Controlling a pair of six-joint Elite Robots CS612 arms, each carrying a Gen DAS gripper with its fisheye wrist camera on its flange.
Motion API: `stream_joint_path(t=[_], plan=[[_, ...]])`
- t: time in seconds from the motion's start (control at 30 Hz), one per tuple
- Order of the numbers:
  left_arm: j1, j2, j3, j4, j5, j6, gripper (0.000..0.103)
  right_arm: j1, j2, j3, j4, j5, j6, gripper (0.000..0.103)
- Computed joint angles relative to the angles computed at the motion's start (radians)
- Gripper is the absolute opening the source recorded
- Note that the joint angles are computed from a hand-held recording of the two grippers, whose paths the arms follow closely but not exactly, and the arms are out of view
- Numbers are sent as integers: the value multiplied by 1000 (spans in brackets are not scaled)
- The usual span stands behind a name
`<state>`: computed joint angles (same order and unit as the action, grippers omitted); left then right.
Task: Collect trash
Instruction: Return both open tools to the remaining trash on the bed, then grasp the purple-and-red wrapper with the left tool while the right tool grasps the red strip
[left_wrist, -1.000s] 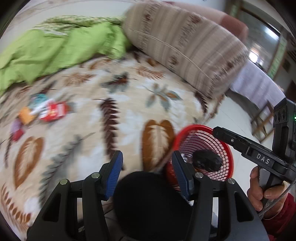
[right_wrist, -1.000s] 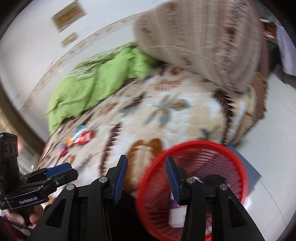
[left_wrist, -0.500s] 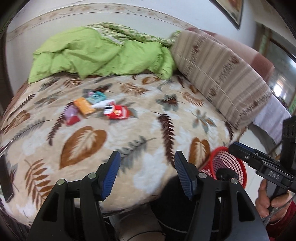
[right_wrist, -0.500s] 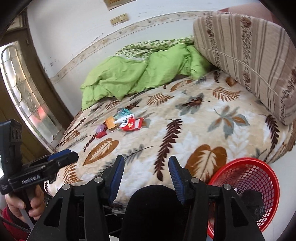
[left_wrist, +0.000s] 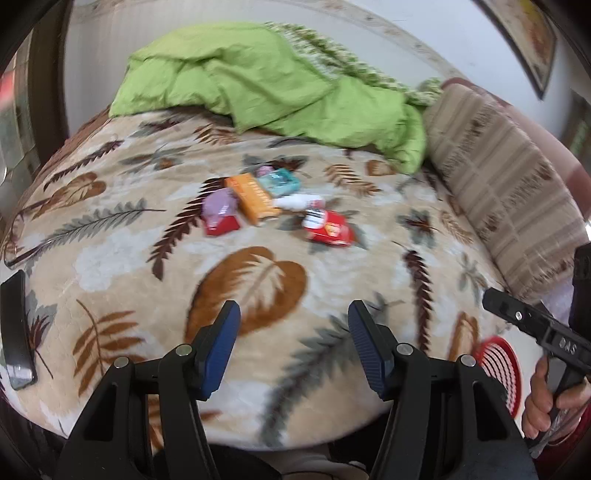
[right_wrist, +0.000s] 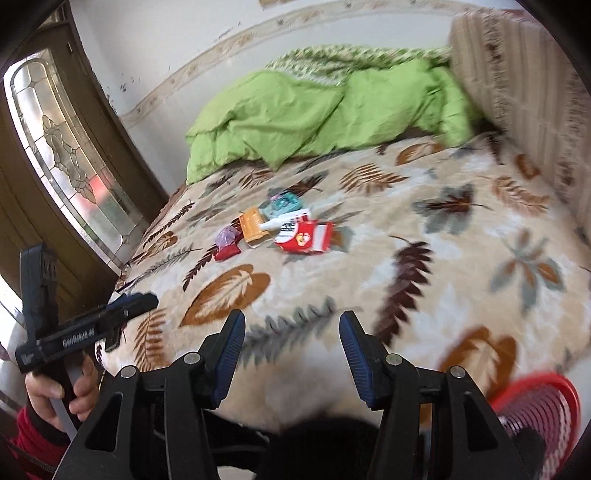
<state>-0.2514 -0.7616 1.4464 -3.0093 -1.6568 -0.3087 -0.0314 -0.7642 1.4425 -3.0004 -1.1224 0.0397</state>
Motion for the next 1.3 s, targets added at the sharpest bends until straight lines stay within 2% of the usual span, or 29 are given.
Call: stream_joint_path(t=[0.07,0.17,0.33,0.43,0.53,0.6,0.73,0.77,0.8,0.87,0.9,1.0,1.13,1.23,1.27,1.3], plan=[[13,28,-45,33,-2,-20,60,7,49,-87,69,19,0,57],[30,70,-115,85,6,-49,60,6,146,-241,161,84,44,58],[52,133,-223,169,0,-82,60,3,300,-494,323,154,111,58],[56,155,-260,188,1,-80,60,3,386,-638,425,163,143,58],[61,179,-299,208,-8,-77,60,3,457,-760,503,170,150,58],[64,193,-324,224,-9,-75,60,3,512,-856,565,204,168,58],[67,215,-364,253,-12,-75,60,13,571,-965,595,234,176,58],[68,218,-371,255,-12,-74,60,15,579,-982,612,246,163,58],[68,222,-378,257,-9,-73,60,19,585,-999,633,256,148,53],[70,232,-397,266,-3,-76,61,26,573,-980,622,264,124,32],[71,239,-408,272,-2,-79,64,28,564,-961,609,269,117,23],[72,265,-455,298,20,-89,64,33,513,-859,495,264,133,11],[71,315,-543,352,38,-102,65,30,430,-697,322,249,172,8],[56,363,-628,416,112,-72,64,27,375,-589,222,231,196,8],[55,375,-649,429,117,-65,64,26,359,-558,195,224,199,8],[53,388,-669,439,127,-64,59,26,343,-524,167,217,200,8]])
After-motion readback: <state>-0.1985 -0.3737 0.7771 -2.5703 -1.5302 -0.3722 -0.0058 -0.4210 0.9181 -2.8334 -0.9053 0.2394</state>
